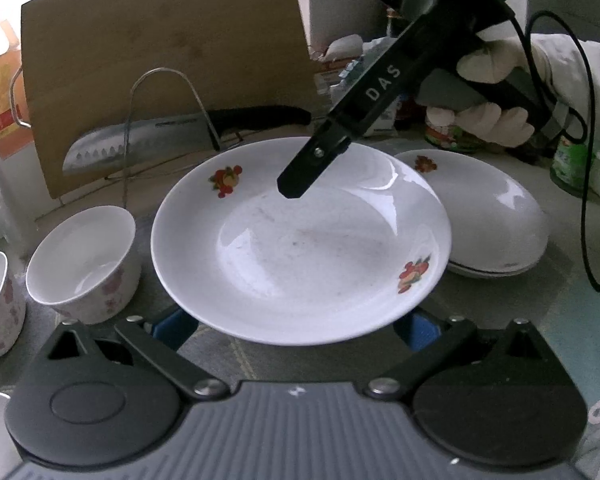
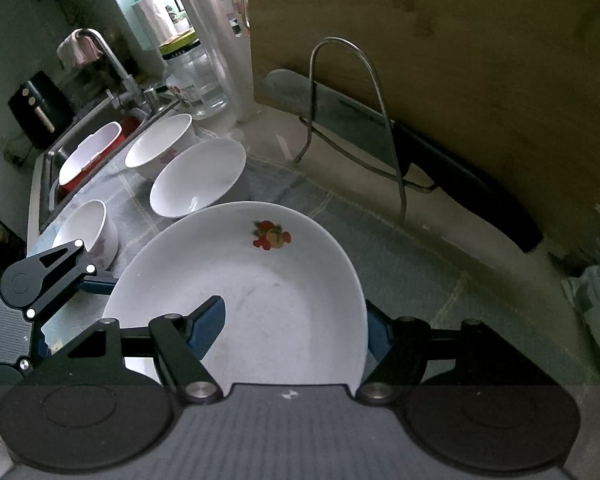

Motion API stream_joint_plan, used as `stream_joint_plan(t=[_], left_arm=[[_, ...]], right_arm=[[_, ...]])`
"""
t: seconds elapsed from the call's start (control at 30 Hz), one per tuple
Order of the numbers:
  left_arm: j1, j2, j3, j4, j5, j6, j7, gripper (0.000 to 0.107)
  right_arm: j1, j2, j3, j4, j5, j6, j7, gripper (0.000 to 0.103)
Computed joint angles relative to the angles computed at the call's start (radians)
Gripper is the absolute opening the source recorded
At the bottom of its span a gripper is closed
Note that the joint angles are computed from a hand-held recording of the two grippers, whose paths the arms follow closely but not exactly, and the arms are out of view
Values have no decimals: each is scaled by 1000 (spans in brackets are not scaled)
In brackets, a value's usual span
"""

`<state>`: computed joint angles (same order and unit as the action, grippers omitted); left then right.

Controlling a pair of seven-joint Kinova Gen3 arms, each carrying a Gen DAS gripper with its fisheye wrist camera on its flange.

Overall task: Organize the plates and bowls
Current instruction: 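Lift the red-flower plate with the right gripper and carry it toward the stack, then lower the red-flower plate onto the stacked white plates with the right gripper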

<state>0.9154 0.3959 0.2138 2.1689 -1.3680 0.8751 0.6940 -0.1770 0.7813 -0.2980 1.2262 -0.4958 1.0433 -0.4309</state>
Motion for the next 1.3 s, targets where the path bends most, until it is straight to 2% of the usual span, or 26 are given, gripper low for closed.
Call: stream_joint_plan(t=[0.87,1.3], left_arm=[[-13,-65,32,9,-30,-99,-134,102],[-38,-68,25,-24,-59,-182,-250,102]], right_arm=[[130,-173,-8,312,-126,-173,54,77],[204,-227,10,404,-192,-219,94,77]])
